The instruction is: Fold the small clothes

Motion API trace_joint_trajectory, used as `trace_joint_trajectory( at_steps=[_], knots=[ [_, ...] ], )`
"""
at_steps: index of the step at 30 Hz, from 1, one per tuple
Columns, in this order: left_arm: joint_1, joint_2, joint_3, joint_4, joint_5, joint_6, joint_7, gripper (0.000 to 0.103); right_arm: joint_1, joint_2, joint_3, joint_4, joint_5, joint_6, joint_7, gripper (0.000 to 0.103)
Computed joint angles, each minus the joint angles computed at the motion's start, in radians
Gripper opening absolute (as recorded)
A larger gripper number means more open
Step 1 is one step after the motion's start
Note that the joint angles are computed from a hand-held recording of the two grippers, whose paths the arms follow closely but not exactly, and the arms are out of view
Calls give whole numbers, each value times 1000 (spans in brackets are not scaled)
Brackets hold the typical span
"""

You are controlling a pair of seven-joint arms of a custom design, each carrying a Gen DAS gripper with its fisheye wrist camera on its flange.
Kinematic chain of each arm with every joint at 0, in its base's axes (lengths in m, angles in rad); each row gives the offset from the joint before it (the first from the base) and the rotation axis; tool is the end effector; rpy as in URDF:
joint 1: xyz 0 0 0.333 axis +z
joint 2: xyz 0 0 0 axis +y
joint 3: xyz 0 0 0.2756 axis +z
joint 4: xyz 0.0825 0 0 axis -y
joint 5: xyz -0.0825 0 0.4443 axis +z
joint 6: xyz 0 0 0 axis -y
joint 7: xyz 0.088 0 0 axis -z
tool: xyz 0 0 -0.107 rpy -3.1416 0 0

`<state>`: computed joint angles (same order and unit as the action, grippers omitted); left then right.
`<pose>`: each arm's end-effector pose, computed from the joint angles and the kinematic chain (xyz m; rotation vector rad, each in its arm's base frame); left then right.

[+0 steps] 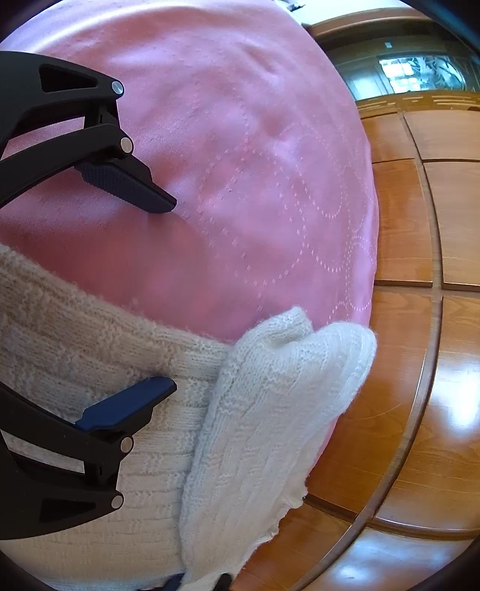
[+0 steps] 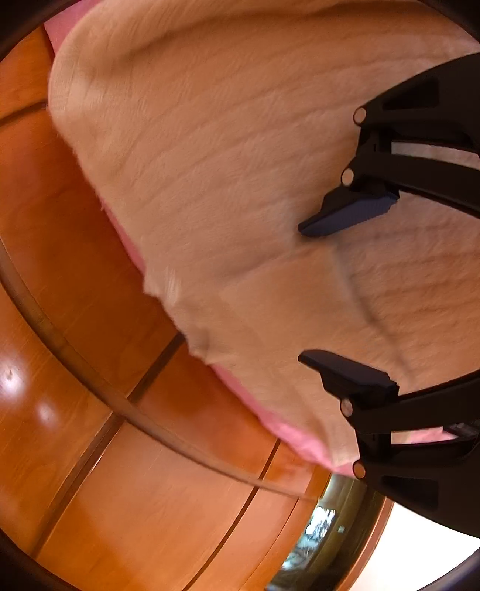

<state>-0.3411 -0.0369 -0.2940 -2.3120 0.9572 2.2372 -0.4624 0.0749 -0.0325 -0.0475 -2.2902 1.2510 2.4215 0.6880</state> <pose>0.4626 -0.3099 0.2854 -2.2550 0.9652 -0.4526 0.5752 0.0200 0.3043 -1.5855 1.6235 0.2151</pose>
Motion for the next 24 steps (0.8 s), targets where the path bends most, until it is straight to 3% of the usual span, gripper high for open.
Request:
trace_joint_trajectory(
  at_steps=[1,3,7,8,10,12,14,15,17,20,22,24],
  knots=[
    [0,-3,0,-3,1,2,-3,89,0,11,0,21,-11,-26,1,24],
    [1,-7,1,-8,5,8,-9,89,9,5,14,38,-45,2,-26,6],
    [2,-12,-2,-15,7,11,-14,89,28,-68,6,-10,127,139,-209,6],
    [3,-11,-2,-14,7,9,-14,89,33,-59,6,-7,155,211,-224,6],
    [3,-6,-3,-9,8,4,-12,89,33,-16,9,4,90,311,-140,6],
    [1,-4,-4,-8,8,0,-14,89,19,30,3,14,-9,306,-52,7],
    [0,-3,-3,-6,7,-2,-12,89,6,48,5,7,28,297,-106,9],
    [0,-2,-3,-5,8,-2,-13,89,3,45,10,-1,105,303,-183,12],
    [-1,-1,-2,-4,7,-2,-12,89,5,40,19,-10,138,327,-223,17],
    [1,0,1,-5,5,8,-10,89,20,14,32,-41,84,398,-213,34],
    [1,-1,1,-6,6,11,-10,89,47,-25,50,-88,33,516,-220,75],
    [1,0,1,-5,6,9,-10,89,78,-77,53,-147,35,633,-255,89]
  ],
)
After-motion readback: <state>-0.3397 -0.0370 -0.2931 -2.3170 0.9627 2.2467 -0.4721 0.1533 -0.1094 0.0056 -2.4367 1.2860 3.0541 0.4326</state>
